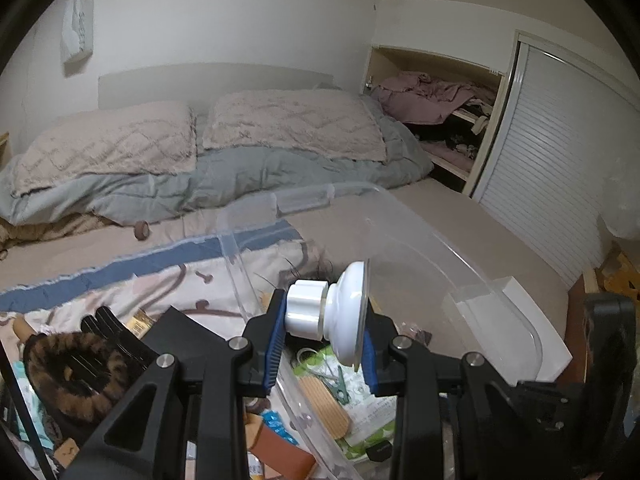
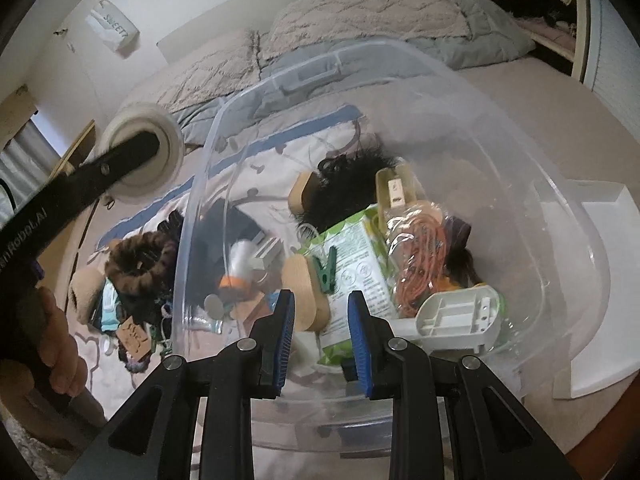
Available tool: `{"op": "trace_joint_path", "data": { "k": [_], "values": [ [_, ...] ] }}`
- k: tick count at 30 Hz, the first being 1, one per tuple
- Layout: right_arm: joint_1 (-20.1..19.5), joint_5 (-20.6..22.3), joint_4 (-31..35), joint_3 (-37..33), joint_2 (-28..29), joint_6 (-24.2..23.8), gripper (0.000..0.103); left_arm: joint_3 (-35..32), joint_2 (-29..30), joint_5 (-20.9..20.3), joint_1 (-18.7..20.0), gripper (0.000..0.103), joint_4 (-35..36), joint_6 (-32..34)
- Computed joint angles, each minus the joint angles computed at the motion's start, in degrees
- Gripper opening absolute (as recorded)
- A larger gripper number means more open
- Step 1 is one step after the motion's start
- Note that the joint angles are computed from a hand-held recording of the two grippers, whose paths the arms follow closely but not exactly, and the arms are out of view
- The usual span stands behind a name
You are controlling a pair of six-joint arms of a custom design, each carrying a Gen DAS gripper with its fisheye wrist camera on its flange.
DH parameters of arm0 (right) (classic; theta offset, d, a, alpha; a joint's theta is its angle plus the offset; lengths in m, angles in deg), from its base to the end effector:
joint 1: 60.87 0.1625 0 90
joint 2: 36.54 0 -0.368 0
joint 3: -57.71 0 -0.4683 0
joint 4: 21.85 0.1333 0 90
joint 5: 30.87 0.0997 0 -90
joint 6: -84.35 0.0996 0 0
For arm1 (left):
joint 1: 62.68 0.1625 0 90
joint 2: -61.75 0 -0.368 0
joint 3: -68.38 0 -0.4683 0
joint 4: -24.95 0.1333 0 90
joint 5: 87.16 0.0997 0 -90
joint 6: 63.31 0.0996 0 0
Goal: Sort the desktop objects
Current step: 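Lower the green clothespin into the bin and open the right gripper, then lower the white suction hook into the bin and open the left gripper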
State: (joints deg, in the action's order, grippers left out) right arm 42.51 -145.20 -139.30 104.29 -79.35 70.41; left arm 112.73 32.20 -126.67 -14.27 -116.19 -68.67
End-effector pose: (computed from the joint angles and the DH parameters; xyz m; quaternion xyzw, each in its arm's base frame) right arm 0.2899 -0.8202 0.3387 0.1839 -0.9399 0.1996 0.2072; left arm -0.4341 -0.8057 0.2324 0.1408 0.8581 -0.4201 0.2593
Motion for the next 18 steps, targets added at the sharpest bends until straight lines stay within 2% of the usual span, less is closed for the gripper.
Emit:
{"op": "trace_joint_path", "data": {
  "k": [6, 12, 15, 18],
  "values": [
    [0.09, -0.99, -5.23, 1.64, -0.90, -2.92, 0.027, -0.73, 0.53, -1.48, 0.73, 0.032, 6.64, -3.17],
    [0.55, -1.02, -11.82, 3.87, -2.43, -5.97, 0.027, -4.20, 2.59, -0.83, 1.47, 0.032, 10.95, -5.20],
    [0.79, -0.32, -14.08, 5.29, -3.38, -6.73, 0.027, -8.67, 5.27, 0.33, 1.83, 0.032, 13.41, -5.71],
    [0.73, 0.78, -15.13, 6.13, -3.91, -5.96, 0.027, -14.48, 8.65, -0.20, 2.20, 0.032, 15.19, -5.63]
  ]
}}
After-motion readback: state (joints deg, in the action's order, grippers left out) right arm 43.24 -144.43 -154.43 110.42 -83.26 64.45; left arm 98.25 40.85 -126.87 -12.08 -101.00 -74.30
